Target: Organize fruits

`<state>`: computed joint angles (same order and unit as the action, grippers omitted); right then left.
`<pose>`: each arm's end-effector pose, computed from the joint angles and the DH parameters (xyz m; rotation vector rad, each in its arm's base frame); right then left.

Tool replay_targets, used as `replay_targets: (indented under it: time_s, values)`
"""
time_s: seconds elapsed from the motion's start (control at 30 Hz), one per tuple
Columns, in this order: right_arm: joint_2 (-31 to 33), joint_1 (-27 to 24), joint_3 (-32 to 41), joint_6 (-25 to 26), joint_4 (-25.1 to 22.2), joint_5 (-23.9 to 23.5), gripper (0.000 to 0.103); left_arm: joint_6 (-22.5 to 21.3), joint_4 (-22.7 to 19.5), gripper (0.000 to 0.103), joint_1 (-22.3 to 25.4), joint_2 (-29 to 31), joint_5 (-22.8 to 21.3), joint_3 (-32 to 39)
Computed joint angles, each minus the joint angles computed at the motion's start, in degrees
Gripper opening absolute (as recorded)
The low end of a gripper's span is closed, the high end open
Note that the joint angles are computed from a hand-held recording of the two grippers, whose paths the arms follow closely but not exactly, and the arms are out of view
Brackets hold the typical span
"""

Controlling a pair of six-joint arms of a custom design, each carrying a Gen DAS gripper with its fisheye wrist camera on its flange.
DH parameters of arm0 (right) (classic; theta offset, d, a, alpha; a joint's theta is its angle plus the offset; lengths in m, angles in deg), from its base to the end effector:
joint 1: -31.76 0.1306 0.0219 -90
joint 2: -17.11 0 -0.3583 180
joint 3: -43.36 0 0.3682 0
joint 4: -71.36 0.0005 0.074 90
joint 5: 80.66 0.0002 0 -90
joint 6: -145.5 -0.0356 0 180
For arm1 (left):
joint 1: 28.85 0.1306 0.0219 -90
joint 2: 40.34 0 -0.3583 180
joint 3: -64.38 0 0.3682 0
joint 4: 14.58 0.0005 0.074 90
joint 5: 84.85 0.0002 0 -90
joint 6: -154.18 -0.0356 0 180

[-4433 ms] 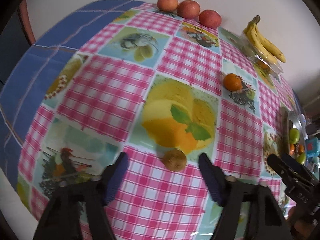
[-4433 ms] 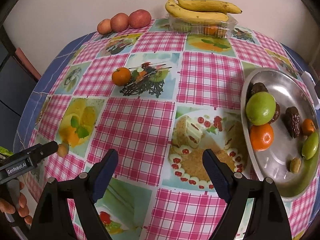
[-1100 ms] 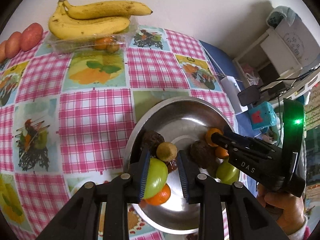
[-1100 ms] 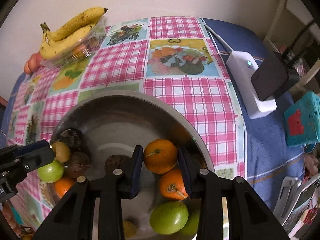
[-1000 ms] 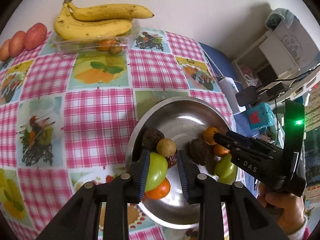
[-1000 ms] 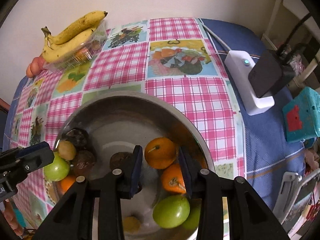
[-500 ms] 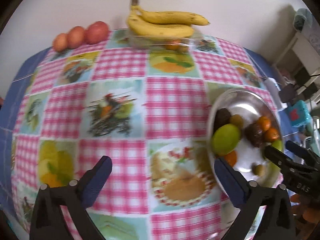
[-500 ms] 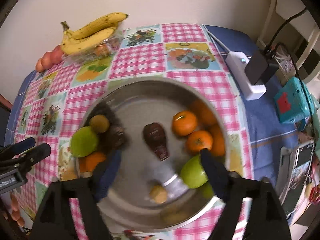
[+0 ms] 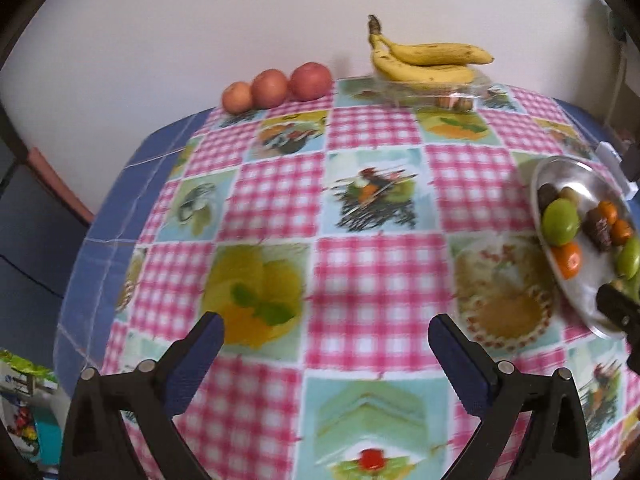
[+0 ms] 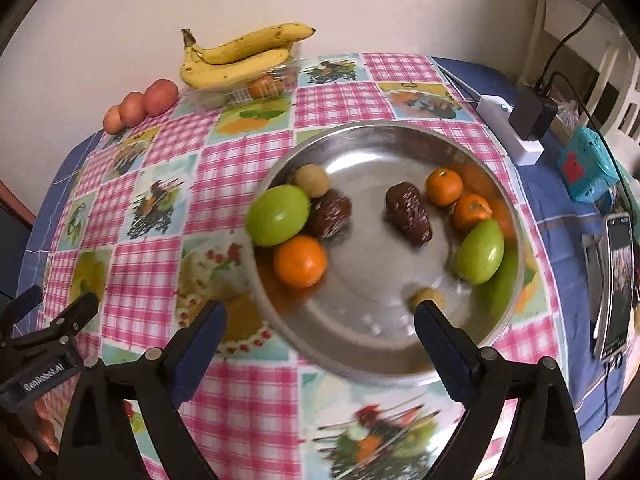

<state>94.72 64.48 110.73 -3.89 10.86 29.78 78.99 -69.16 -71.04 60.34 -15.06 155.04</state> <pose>0.2952 0.1743 0.3137 0.6914 2.5649 -0.0078 0.3760 -0.3249 0.3215 0.5111 2.5368 0.1269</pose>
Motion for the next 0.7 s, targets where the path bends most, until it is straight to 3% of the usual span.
replay_targets:
  time_s: [0.27,0.7]
  values:
    - [1.1,4.7,0.7,-6.2,-1.9,5.1,0.095,2.2,0.0,0.103,0.3,-1.4,-2.9,-3.1]
    - [2.2,6.1,0.5,-7.4,-2.3,7.7,0.095,5.1,-0.4,0.103,3.1,-1.1,1.9,-3.5]
